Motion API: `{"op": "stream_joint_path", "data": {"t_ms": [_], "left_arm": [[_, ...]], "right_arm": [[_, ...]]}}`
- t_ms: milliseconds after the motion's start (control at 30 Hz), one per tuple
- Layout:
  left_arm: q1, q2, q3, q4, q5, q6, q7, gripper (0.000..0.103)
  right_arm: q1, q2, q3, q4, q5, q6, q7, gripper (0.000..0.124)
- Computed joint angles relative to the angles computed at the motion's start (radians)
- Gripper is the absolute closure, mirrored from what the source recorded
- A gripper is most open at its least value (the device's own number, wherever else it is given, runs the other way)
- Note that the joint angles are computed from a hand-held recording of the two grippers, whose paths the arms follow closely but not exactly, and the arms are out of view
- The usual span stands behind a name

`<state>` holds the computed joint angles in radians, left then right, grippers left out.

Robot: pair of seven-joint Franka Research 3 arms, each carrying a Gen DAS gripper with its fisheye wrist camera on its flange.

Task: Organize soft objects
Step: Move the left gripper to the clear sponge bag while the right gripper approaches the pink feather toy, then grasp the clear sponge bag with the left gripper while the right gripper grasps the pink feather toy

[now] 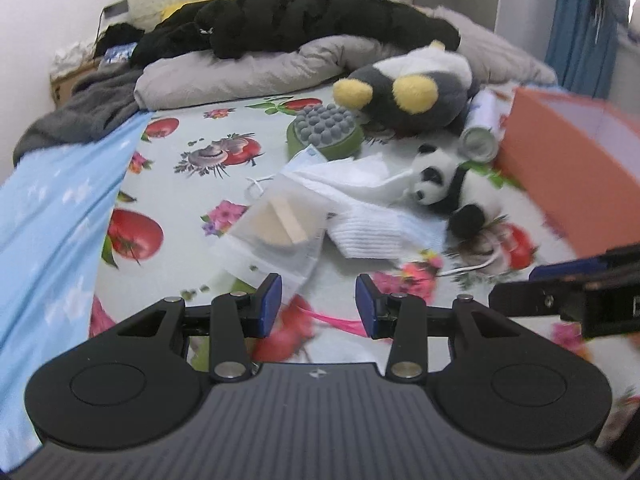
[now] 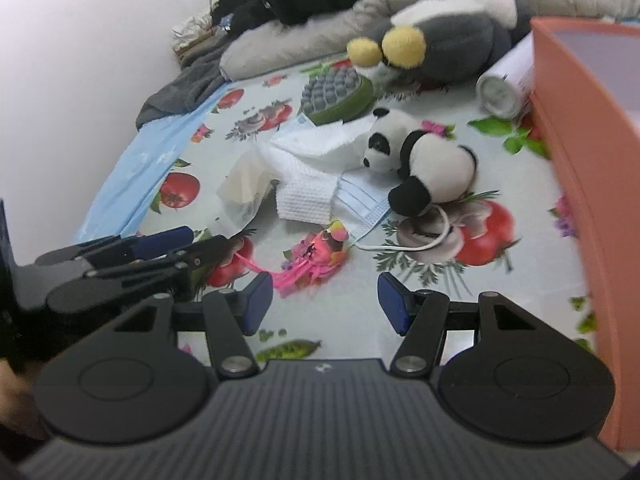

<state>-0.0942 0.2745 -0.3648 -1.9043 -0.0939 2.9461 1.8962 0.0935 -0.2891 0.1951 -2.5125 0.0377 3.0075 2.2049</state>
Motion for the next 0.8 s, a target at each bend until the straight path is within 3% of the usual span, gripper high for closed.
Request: {"op": "stream_joint_path", "data": {"t_ms": [267, 400, 567, 733, 800], "left_arm": [[-0.094, 0.103, 0.112, 0.1, 0.232, 0.0, -0.109, 0.056], [-0.148, 0.128, 0.182, 0.115, 0.359, 0.039, -0.194, 0.056], [-0.162, 0.154, 0.203, 0.138, 0.47, 0.048, -0.227, 0.056], [-0.215, 0.176, 0.268, 0.157, 0.596, 0.082, -0.276, 0.056], [-0.235, 0.186, 0.291, 0.169, 0.643, 0.087, -0.293, 0.056]], "right_arm": [[0.095, 0.164, -0.101, 0.13, 0.132, -0.005, -0.104, 0.064], [0.106, 0.219, -0.118, 0.184, 0.156, -0.019, -0.123, 0.064], [0.114, 0.275, -0.132, 0.233, 0.131, -0.043, -0.102, 0.064], [0.128, 0.306, -0.15, 0.263, 0.045, -0.064, -0.051, 0.074], [0.132, 0.31, -0.158, 0.266, 0.0, -0.07, -0.019, 0.09]]}}
